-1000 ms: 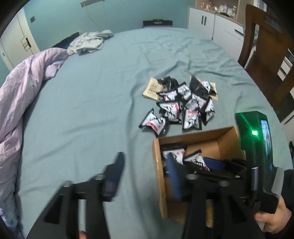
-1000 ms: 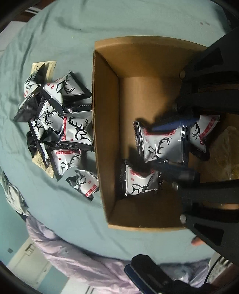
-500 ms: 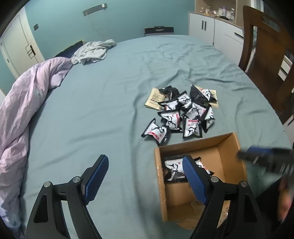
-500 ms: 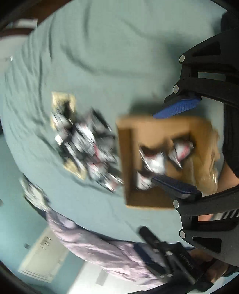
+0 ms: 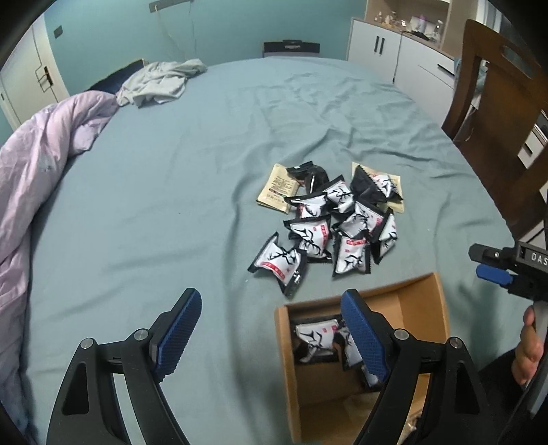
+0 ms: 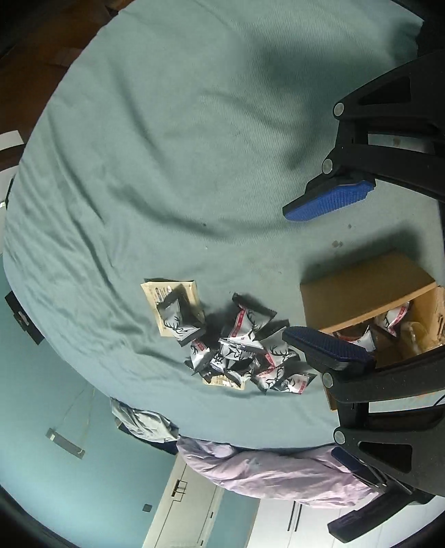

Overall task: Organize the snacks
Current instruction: 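Grasp a white packet from the pile with the right gripper while the left gripper grasps another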

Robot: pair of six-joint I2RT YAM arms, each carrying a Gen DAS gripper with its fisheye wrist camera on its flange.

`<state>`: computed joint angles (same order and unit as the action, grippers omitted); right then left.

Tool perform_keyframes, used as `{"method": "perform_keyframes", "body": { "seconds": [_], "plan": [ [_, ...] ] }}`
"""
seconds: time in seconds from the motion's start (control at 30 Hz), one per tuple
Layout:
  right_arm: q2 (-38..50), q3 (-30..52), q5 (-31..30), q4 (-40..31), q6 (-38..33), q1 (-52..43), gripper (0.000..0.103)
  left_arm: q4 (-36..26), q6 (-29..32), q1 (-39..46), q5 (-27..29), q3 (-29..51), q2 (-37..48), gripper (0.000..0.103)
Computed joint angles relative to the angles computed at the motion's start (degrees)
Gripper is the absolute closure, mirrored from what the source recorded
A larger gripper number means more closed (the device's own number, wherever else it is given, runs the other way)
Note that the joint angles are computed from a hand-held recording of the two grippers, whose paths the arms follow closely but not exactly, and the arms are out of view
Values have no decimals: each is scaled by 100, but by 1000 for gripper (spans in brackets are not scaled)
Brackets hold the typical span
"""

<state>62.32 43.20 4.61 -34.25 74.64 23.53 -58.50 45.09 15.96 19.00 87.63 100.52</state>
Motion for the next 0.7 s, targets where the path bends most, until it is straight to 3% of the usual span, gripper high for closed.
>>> {"method": "perform_keyframes", "body": {
  "seconds": [0.3,0.47,0.67,0.7],
  "plan": [
    [711,175,-402,344,-667,-509,40,-183,-504,-367,-429,1025,1337,18],
    [1034,318,-500,438,-871,-605,40,-631,-673,-603,-614,1795,2161,18],
    [1535,686,-335,394,-1173,-473,40,-176,-428,-1012,-1027,1381,2225,19],
    [1622,759,-308,366,-1231,-445,40,-166,-403,-1069,-1095,1368,2289,25]
  ]
}}
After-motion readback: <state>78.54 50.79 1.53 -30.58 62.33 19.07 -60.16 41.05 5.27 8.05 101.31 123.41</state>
